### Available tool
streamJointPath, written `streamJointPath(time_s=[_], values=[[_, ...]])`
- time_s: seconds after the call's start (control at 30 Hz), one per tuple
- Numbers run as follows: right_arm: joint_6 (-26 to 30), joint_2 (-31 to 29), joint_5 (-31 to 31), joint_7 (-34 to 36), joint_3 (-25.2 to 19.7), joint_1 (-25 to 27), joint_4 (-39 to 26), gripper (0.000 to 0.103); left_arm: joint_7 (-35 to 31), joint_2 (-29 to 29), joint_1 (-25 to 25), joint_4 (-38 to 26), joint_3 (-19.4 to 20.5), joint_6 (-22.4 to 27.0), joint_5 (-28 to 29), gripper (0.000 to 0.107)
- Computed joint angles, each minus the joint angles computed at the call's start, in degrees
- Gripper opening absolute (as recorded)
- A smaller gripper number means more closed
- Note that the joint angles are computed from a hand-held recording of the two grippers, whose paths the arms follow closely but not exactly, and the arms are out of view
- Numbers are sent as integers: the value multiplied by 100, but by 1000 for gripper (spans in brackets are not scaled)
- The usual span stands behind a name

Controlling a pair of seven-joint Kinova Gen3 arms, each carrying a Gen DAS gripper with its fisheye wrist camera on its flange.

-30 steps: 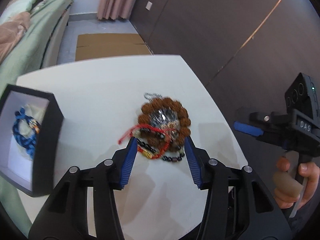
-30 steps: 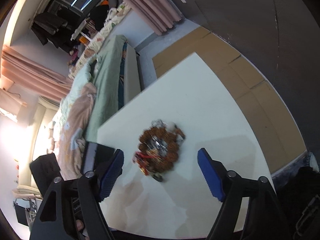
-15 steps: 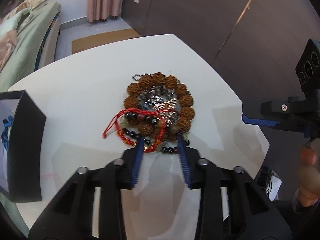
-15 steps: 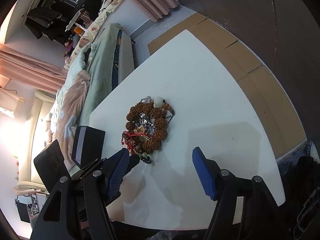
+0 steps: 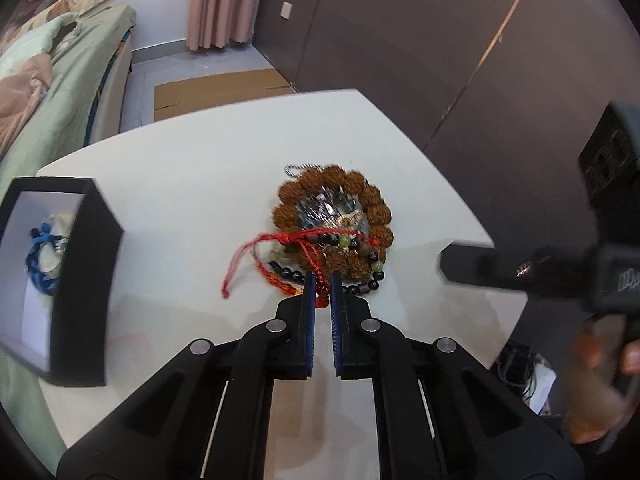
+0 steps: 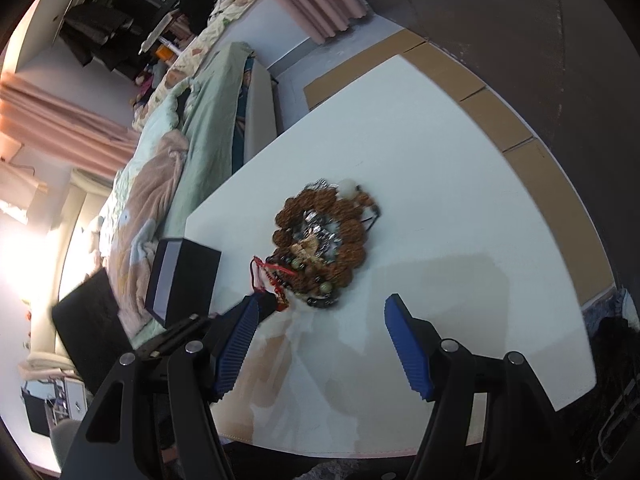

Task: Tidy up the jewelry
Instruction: 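Drop red string bracelet into box with left tool while right tool carries dark bead bracelet there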

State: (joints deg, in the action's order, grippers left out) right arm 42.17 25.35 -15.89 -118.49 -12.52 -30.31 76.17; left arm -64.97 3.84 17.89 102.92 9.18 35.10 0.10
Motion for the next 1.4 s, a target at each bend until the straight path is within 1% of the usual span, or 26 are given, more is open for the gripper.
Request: streamJointPath(time_s=[0.1,0.13,0.17,0.23,0.3,0.4,0.5,0.57,0.63,0.67,0.7,0.73,0.77,0.8,0.83,0.87,1.03,1.27,1.4], values=[[173,172,126,21,7,-144,-250,68,26,-212,-81,127,-56,-29,61,8],[261,229,235,19,52,-222,-366,74,27,-289,-117,180,-69,-46,92,8],[355,281,371,-21,118,-326,-481,76,-7,-382,-169,237,-93,-57,137,8],[485,389,516,-40,165,-427,-655,77,-30,-489,-243,298,-104,-47,159,8],[599,493,531,-24,153,-439,-790,78,-239,-601,-349,380,-179,-51,413,8],[831,667,686,-131,238,-606,-1078,83,-256,-696,-474,433,-195,-26,469,8],[1100,889,1025,-214,367,-921,-1523,89,-307,-836,-573,492,-223,6,533,8],[1258,1039,1181,-220,414,-1058,-1780,89,-316,-928,-632,534,-230,4,538,8],[1597,1261,1406,-324,547,-1276,-2182,88,-347,-1011,-686,572,-251,0,581,8],[1712,1320,1570,-435,659,-1409,-2299,82,-367,-1068,-716,598,-271,0,597,8],[1809,1369,1756,-568,720,-1518,-2405,71,-371,-1114,-744,618,-277,0,599,8],[1846,1376,1870,-668,838,-1628,-2439,52,-405,-1169,-770,642,-303,3,627,8],[1853,1375,1890,-699,856,-1639,-2440,41,-420,-1217,-798,662,-319,-2,644,8],[1828,1360,1816,-674,776,-1544,-2398,18,-433,-1285,-836,690,-347,-8,660,8],[1710,1333,1650,-612,590,-1349,-2285,9,-452,-1321,-861,715,-361,-21,683,8],[1546,1292,1428,-510,437,-1163,-2135,8,-496,-1373,-882,744,-398,-22,728,8],[742,981,802,-173,109,-715,-1486,8,-558,-1579,-1022,805,-487,-35,845,8],[-100,604,227,197,-143,-423,-883,8,-807,-1790,-1156,877,-716,-32,1050,8],[-484,421,19,466,-271,-361,-749,8,-960,-1822,-1221,909,-855,-34,1216,8]])
